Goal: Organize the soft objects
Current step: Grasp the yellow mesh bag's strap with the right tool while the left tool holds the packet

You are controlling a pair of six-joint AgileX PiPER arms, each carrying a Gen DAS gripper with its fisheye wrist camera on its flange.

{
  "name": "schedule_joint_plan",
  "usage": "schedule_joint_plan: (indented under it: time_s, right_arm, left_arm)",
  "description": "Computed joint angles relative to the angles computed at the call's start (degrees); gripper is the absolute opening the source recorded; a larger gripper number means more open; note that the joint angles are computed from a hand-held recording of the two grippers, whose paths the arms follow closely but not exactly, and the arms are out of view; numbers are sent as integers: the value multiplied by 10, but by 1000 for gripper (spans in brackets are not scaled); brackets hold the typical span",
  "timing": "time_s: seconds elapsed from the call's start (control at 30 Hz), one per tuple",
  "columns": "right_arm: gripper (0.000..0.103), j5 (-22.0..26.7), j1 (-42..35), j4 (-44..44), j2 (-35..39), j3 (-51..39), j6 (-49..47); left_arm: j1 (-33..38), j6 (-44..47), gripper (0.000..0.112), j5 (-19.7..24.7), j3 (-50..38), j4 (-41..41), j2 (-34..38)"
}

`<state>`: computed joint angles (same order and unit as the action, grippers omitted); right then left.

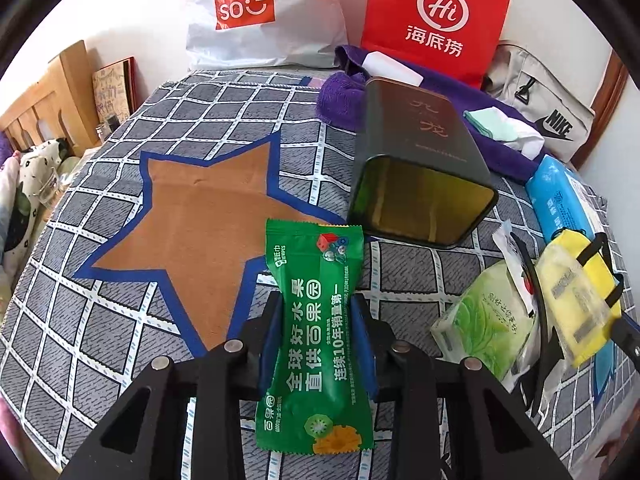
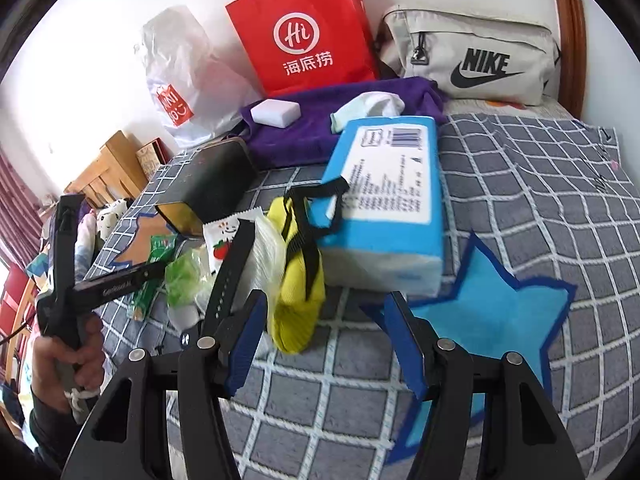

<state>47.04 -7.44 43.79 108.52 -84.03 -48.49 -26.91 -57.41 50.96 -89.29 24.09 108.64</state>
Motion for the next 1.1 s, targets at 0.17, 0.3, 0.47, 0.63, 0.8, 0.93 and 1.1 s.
schedule_joint_plan:
  time_s: [0.17,0.3,0.47,0.63,0.8,0.93,1.1]
  right_arm:
    - [18,27,6,5,27,-27,5]
    - [18,52,-14,35,1,-8,-25]
    - [18,75,-44,52,-35,20,-53]
    - [18,63,-66,23,-66,58,-67]
    - [18,75,-98,-3,-79,76,-86]
    - [25,94,-104,-31,-55,70,-82]
    - [61,103,-100,20,-8,61,-108]
  left_arm:
    - [-2,-2,31,-5,6,3,-3]
    - [-2,1,31,-9,10,3,-6]
    - [-3,3,31,-6,11,5,-7]
    - [-1,2,31,-9,22,-8,-18]
    - [-2,11,31,-1,25,-21,-24]
    - [-9,11,33,18,13,-16,-17]
    - [-17,17,34,33,2,-8,-11]
